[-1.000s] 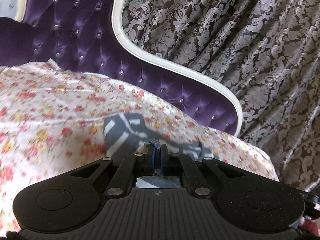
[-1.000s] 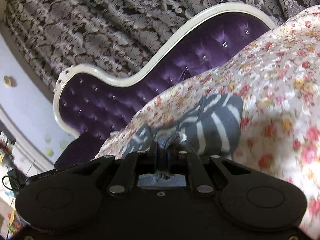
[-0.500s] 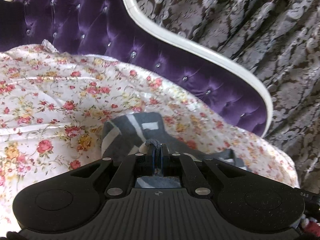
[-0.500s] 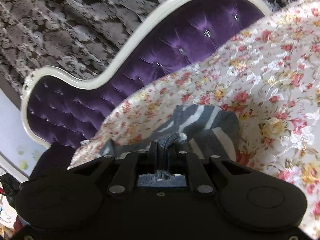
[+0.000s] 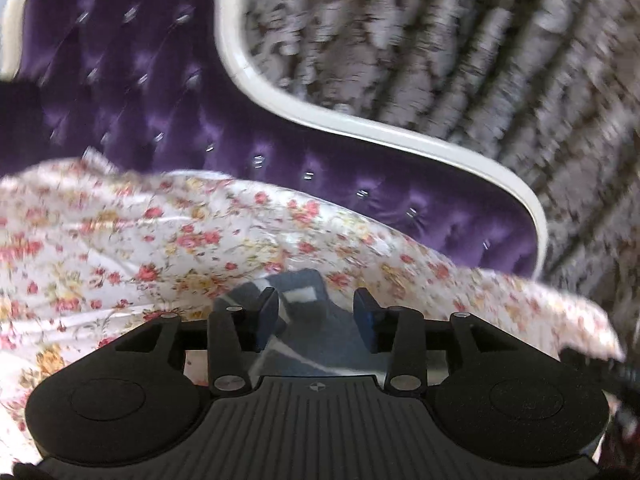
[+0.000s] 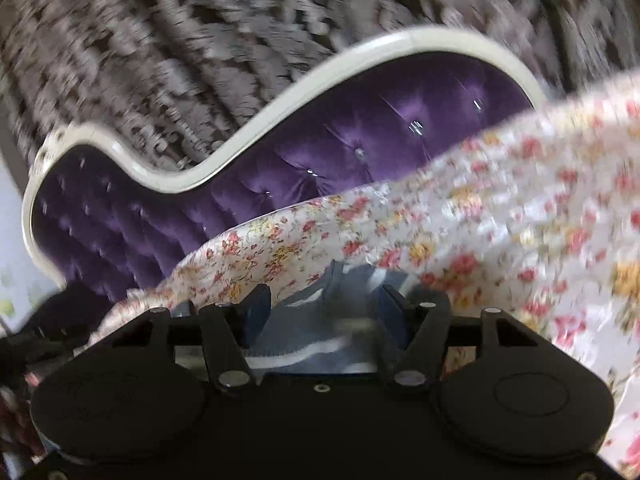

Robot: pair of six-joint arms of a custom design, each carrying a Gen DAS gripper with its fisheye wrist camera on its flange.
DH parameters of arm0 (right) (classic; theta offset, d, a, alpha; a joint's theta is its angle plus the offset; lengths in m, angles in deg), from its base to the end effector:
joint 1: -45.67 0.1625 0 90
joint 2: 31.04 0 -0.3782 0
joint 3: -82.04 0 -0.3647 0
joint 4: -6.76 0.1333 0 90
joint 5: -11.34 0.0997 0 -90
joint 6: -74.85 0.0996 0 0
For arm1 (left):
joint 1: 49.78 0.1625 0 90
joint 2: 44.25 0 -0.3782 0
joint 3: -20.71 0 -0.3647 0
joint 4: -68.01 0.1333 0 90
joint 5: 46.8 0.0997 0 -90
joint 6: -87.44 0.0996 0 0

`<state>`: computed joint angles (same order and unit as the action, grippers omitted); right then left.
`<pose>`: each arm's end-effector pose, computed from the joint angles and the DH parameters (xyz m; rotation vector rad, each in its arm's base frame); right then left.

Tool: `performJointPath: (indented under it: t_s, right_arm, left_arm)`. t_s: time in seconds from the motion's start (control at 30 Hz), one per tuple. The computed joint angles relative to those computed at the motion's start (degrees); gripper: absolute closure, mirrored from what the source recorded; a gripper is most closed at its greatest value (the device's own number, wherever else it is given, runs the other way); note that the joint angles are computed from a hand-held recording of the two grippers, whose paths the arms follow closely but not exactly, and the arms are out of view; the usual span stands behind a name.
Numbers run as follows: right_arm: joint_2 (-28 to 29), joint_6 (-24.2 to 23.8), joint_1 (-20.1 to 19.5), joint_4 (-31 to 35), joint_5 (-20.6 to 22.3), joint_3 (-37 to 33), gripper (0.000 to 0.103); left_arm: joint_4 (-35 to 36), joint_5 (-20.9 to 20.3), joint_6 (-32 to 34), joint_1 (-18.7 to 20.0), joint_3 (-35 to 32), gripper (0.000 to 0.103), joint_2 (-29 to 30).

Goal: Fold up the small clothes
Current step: 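Lift the hem with both grippers and fold it over toward the collar, then open both grippers and release the folded hem onto the cardigan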

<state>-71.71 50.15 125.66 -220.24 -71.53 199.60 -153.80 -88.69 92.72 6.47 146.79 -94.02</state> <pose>0.0557 -0.5226 0.0910 0.4183 -2.5243 1.4597 -0.0730 -0.4826 0.1414 0.2486 2.2522 -1.3671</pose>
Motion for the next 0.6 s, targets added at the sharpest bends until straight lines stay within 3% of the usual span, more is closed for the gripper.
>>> performJointPath:
  t_s: [0.17, 0.33, 0.4, 0.5, 0.57, 0.6]
  right_arm:
    - [1.6, -9.7, 2.6, 2.4, -2.7, -0.5, 0.038]
    - [4.6, -16.6, 4.5, 5.6, -8.1, -3.0, 0.038]
    - [5.9, -18.2, 5.1, 6.1, -10.7, -4.4, 0.039]
    - [7.3, -18.3, 5.5, 5.4, -15.9, -6.1, 0.042]
    - [7.0, -18.0, 5.1, 5.4, -15.7, -6.0, 0.043]
    - [7.1, -18.1, 5.1, 5.4, -16.1, -6.1, 0.044]
  left_arm:
    - [6.0, 0.0, 4.1, -1.7, 0.5, 0.061, 1.9]
    - [10.0, -1.3, 8.4, -0.4, -2.2, 0.061, 5.1]
    - [11.1, -1.1, 7.5, 0.9, -3.6, 0.061, 5.6]
    - [15.6, 2.9, 1.7, 3.3, -6.3, 0.061, 5.7]
    - [17.9, 3.7, -1.3, 5.4, -7.3, 0.059, 5.0]
    - [15.6, 2.2, -0.1, 6.4, -7.0, 0.059, 4.7]
